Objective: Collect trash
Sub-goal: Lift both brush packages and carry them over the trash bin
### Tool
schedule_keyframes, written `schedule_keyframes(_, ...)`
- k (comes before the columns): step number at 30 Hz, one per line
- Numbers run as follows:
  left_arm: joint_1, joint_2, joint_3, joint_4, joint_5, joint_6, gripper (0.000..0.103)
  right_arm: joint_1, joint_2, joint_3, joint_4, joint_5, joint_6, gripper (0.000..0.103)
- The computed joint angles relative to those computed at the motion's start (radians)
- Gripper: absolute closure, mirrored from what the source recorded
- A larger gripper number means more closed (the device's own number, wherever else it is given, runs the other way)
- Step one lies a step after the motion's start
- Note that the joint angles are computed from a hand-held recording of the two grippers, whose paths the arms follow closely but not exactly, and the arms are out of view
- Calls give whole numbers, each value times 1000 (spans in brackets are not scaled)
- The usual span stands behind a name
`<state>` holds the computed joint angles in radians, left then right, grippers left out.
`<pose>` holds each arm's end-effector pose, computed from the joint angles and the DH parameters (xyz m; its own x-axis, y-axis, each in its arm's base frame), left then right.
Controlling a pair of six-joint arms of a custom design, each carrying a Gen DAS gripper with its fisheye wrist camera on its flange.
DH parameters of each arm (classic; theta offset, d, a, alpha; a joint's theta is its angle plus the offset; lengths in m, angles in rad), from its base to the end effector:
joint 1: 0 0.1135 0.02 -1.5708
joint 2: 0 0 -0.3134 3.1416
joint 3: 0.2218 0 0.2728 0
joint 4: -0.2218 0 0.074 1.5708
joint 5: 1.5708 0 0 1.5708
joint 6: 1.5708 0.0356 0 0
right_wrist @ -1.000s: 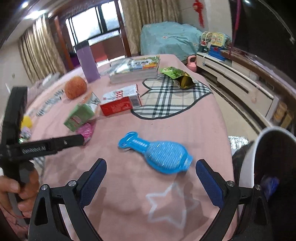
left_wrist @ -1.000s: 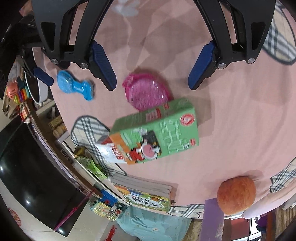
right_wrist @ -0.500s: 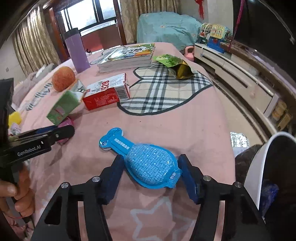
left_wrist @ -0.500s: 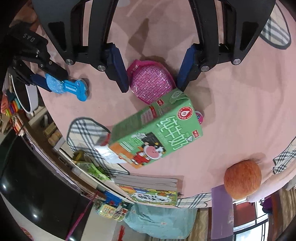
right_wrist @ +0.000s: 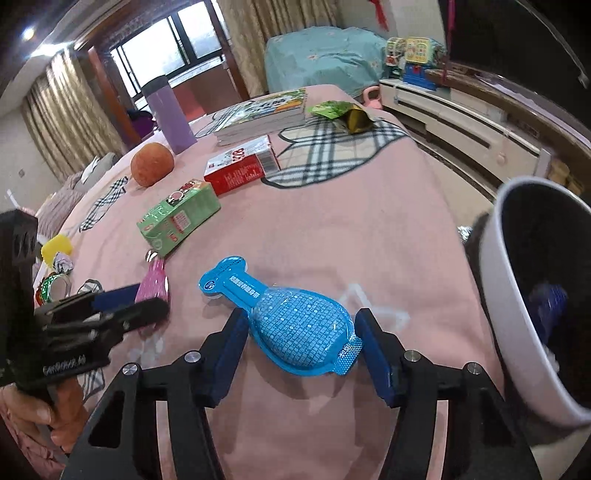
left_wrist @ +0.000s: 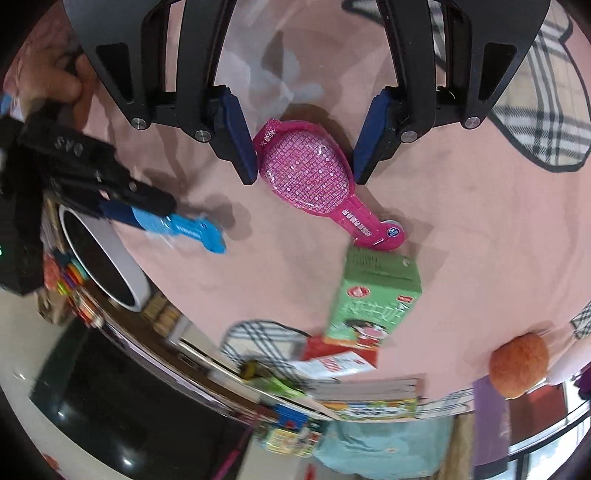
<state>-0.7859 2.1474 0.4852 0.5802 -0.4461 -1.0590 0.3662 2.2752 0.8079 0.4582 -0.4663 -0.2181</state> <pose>0.2060 -0.1845 0.0121 -0.7372 -0.3749 -0.5621 -0.3016 0.9270 -0.2228 0.3365 0.1462 0.0043 -0.6539 -0.4578 -0.6023 -0.7015 0.6650 0.2562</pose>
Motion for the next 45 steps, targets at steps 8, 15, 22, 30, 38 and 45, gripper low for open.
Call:
schedule_keyframes(8,-60,-19,-46,-13,15,51,48,-29,-29,-68,1,-42,-75,21)
schedule_keyframes(15,-84,-29,-32,-104,-27,-71,29,-10,-18,-71,43,2,-154,19)
schedule_keyframes(22,-114,16,79,-267,-108,-115,48,11,4,-40,33,50,-196,40)
schedule_keyframes(30,-156,-11,74,-232,-139,-90,54,-47,-15,-89,60,-14,-122,45)
schedule_keyframes(38,-160,-34,122,-225,-142,-23,54,-151,-77,-158,93,-80,-54,45)
schedule_keyframes(45,-155,-30,188,-228,-129,52,54,-235,-140,-189,98,-116,-40,45)
